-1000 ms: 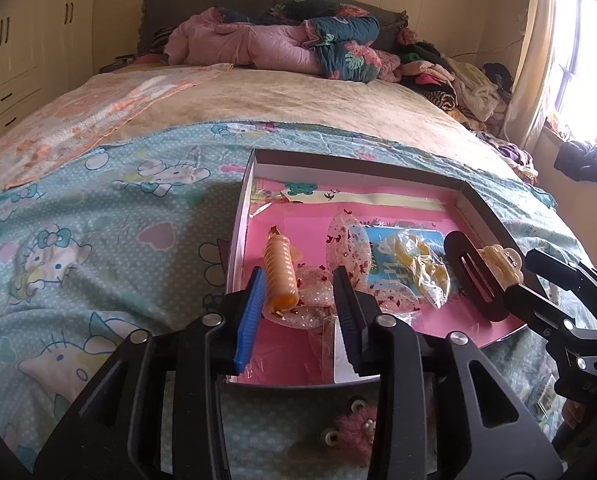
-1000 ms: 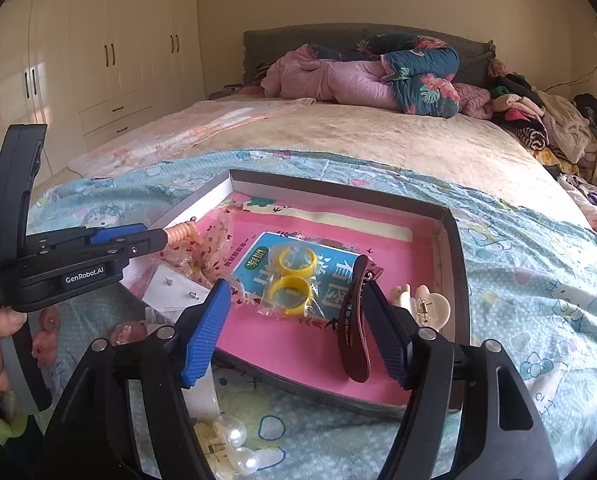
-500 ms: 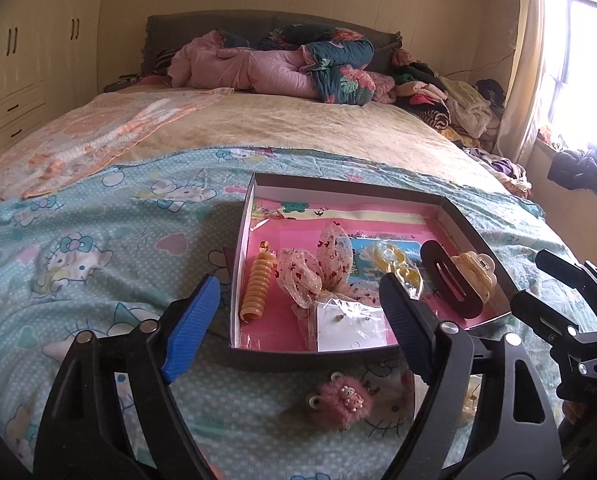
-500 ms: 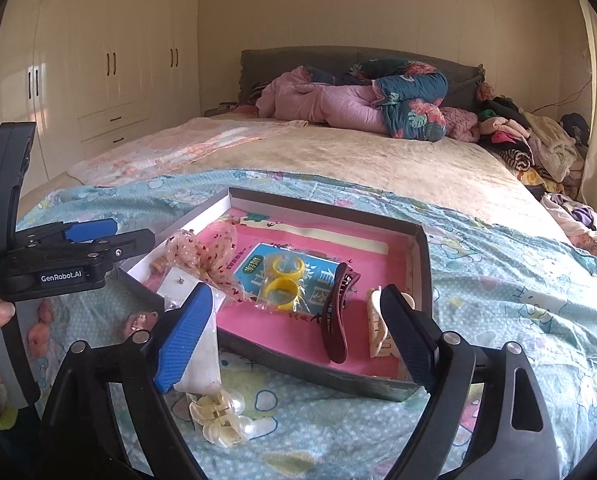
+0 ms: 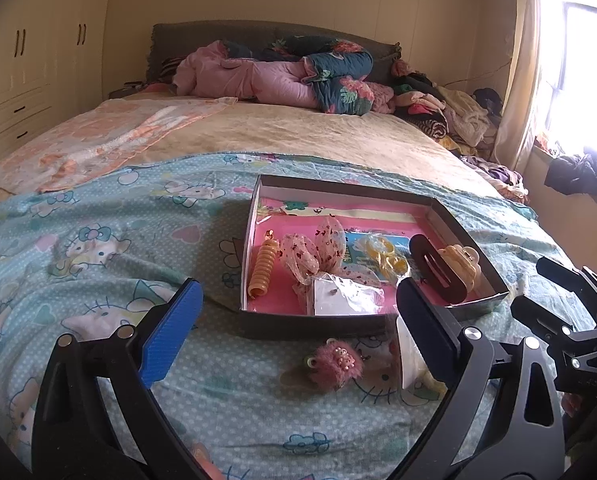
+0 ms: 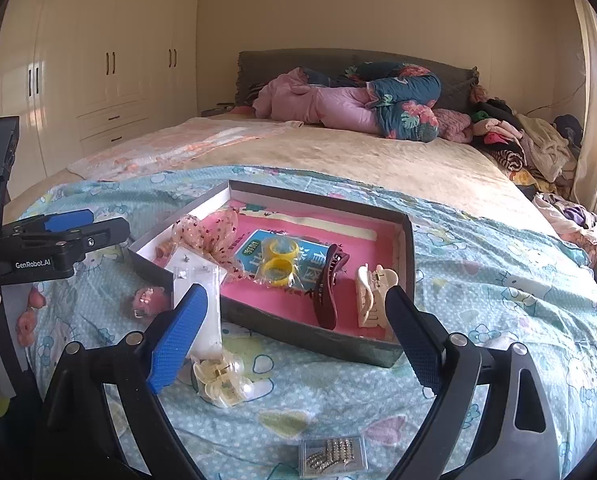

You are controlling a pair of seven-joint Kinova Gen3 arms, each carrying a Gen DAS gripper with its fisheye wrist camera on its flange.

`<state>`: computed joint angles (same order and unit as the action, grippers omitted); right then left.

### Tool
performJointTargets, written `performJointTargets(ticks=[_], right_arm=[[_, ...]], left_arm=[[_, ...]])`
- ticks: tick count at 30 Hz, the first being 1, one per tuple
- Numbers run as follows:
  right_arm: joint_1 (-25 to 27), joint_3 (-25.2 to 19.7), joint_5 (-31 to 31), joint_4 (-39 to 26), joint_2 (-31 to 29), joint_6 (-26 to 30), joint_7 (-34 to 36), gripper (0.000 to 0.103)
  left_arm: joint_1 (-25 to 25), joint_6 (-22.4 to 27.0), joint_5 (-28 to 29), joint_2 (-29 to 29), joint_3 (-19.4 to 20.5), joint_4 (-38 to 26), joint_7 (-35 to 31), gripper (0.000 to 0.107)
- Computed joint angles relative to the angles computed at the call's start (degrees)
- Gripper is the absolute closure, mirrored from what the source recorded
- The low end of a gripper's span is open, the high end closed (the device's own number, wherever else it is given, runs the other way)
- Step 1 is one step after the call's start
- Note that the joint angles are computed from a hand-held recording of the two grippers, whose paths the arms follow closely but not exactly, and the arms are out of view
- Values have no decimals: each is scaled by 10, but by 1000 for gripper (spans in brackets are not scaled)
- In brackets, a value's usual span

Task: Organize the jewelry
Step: 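Move both open grippers back toward the remaining jewelry on the sheet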

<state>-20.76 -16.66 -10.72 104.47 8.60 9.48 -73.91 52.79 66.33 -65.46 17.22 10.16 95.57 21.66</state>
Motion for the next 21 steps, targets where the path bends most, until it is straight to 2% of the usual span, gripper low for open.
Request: performJointTargets(ticks=[8,15,21], right_arm=[[20,-15,-26,28,-19,-4,24,15],[12,-6,-40,48,-31,-3,35,15],[27,-15,-84,64,-41,-1,79,15]], left_arm=[[19,14,-4,2,7,3,15,19],[34,18,0,11,12,-5,13,19],[45,14,6,20,10,-16,2,19]])
